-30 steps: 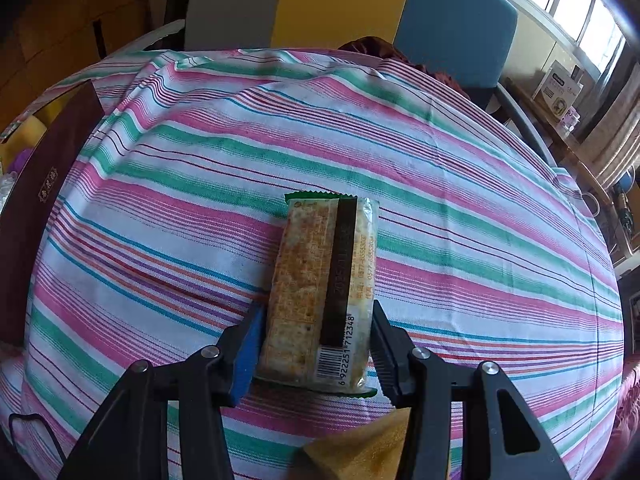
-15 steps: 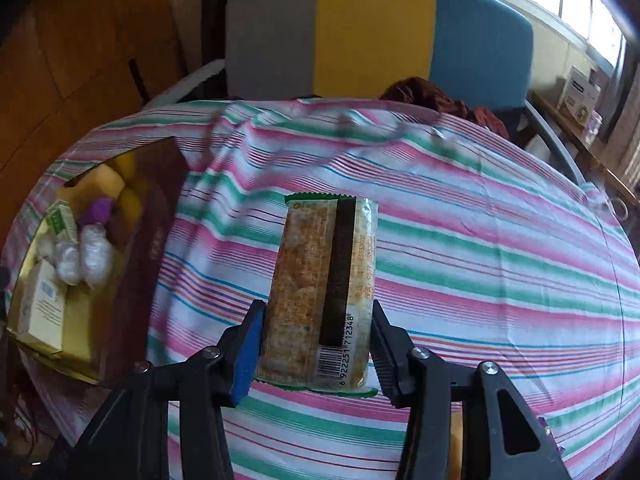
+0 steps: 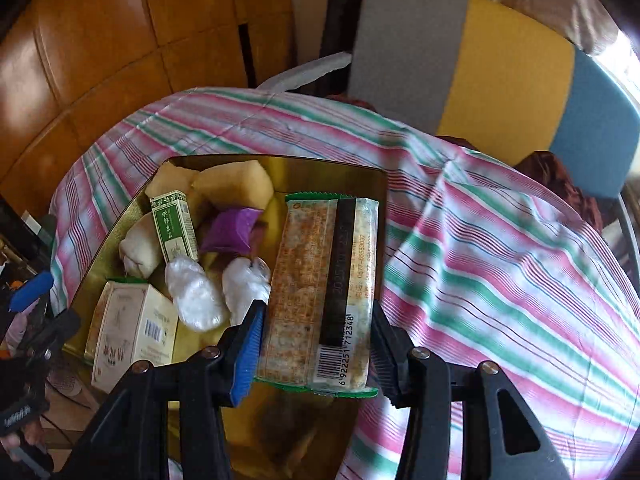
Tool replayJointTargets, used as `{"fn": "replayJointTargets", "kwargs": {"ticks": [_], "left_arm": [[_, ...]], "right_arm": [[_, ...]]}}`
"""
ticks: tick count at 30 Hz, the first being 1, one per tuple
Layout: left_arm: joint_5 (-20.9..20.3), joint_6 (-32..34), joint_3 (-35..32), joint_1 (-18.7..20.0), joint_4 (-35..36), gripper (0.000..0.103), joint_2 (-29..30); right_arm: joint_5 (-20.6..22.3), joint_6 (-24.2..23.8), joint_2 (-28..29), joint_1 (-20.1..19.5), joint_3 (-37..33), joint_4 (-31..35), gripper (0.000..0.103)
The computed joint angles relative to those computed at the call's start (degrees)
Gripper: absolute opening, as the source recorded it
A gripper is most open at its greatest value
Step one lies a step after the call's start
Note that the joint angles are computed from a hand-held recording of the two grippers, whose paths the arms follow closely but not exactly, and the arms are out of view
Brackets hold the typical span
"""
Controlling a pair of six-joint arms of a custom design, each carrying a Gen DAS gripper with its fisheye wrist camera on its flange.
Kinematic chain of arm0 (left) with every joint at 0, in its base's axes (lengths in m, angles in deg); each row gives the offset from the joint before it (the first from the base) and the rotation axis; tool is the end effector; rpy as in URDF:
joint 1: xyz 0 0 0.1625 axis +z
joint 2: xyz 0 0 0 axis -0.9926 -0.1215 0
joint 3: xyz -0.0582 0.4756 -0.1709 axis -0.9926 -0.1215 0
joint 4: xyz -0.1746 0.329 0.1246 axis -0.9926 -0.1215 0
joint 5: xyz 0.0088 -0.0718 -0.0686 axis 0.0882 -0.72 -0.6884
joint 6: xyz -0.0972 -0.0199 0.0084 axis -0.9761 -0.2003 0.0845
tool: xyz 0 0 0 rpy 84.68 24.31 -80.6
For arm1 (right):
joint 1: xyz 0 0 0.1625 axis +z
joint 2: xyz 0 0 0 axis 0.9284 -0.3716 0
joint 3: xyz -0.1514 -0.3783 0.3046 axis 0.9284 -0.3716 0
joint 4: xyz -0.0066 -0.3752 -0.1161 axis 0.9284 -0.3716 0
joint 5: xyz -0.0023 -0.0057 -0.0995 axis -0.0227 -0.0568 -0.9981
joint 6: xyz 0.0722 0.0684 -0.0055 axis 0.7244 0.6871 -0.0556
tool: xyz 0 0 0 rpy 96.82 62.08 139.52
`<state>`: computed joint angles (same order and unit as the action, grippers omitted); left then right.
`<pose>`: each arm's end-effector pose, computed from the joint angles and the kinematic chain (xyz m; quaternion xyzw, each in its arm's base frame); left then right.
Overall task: Organize objects
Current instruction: 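Lower the cracker packet into the gold tray and open the right tool, then move both tools toward the yellow sponge and purple packet on the cloth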
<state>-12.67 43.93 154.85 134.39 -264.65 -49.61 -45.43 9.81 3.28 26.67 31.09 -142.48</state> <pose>-0.1809 -0.5904 0.0568 -0.0316 0.8073 -0.4425 0.3892 0.1633 -0.7641 0.0996 0.4224 -0.8696 0.1004 0.2352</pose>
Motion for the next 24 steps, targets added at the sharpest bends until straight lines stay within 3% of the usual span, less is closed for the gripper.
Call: {"fn": "replayJointTargets", "kwargs": {"ticks": [6,10,24], "left_arm": [[-0.45,-2.26,1.56,0.57,-0.63,0.076,-1.1],[-0.53,-2.72,2.09,0.74,-0.84,0.076,-1.37],[-0.31,1.08,0.75,-0.64,-2.78,0.077,0.08]], "right_arm": [[-6.14,2.42,6.53,1.41,-7.3,1.4,0.05],[-6.13,5.56,7.19,0.85,-8.78,3.01,0.051],[1.29,2.44,-4.89,-2.88,7.85,-11.35,0.051]]}}
